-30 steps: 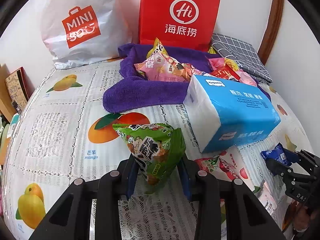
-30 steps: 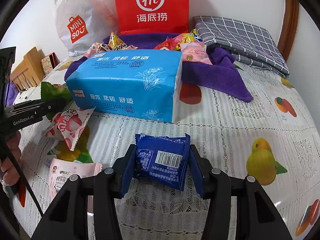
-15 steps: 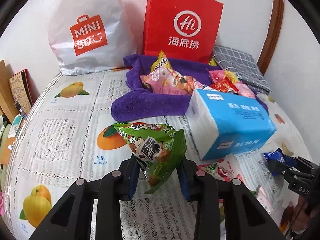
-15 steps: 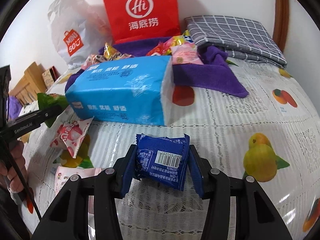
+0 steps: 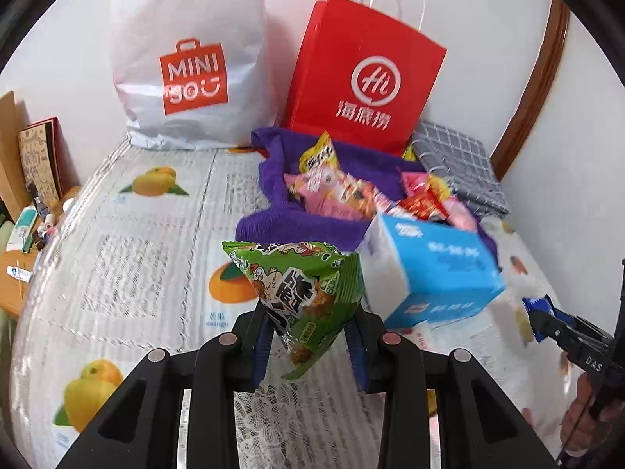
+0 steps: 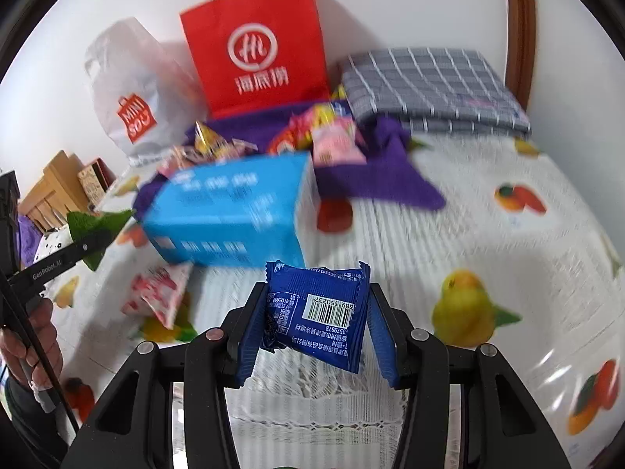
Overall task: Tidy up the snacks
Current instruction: 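Lift the green bag and blue packet and carry them over the purple towel, then open both grippers to drop the packets onto the purple towel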
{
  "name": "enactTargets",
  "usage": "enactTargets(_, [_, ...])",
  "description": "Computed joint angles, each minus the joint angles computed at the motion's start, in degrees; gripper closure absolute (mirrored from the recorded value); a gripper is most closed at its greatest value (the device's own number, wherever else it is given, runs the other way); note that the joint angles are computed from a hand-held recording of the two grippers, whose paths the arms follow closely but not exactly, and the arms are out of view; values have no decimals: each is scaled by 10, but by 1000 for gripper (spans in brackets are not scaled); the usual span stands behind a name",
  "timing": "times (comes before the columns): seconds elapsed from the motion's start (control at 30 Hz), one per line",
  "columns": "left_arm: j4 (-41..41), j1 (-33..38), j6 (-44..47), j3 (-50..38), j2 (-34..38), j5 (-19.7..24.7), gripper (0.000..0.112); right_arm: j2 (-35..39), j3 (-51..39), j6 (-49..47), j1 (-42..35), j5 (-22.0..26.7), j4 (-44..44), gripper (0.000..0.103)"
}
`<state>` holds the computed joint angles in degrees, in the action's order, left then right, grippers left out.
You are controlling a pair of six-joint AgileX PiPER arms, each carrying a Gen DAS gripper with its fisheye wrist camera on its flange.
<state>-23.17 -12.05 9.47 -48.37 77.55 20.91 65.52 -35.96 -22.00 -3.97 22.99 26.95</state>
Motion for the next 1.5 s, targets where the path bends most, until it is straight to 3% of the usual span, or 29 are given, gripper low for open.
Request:
enactTargets(0.2, [18,16,-18,-82,-19,81,81,-6,-85,81,29,44,-67,54])
enactTargets(0.4, [48,7,-55,-200,12,157,81,36,-206,235,81,90,-211,54])
enactTargets(0.47, [21,11,-35,-239,30,179,81,56,-248,258,88,112,-229,54])
enactTargets(0.57, [-1,12,-30,-297,63,207,81,97,-318,257,90,149,-231,54])
enactTargets(0.67, [28,-1,-68,-350,95,218,81,130,-370,258,96,167,-239,54])
enactTargets(1.1, [87,-15,-167,-601,284,312,81,322,-603,167,64,249,-139,54])
enactTargets(1.5, [88,3,-162,-651,354,340,81,512,-772,160,74,319,-142,53])
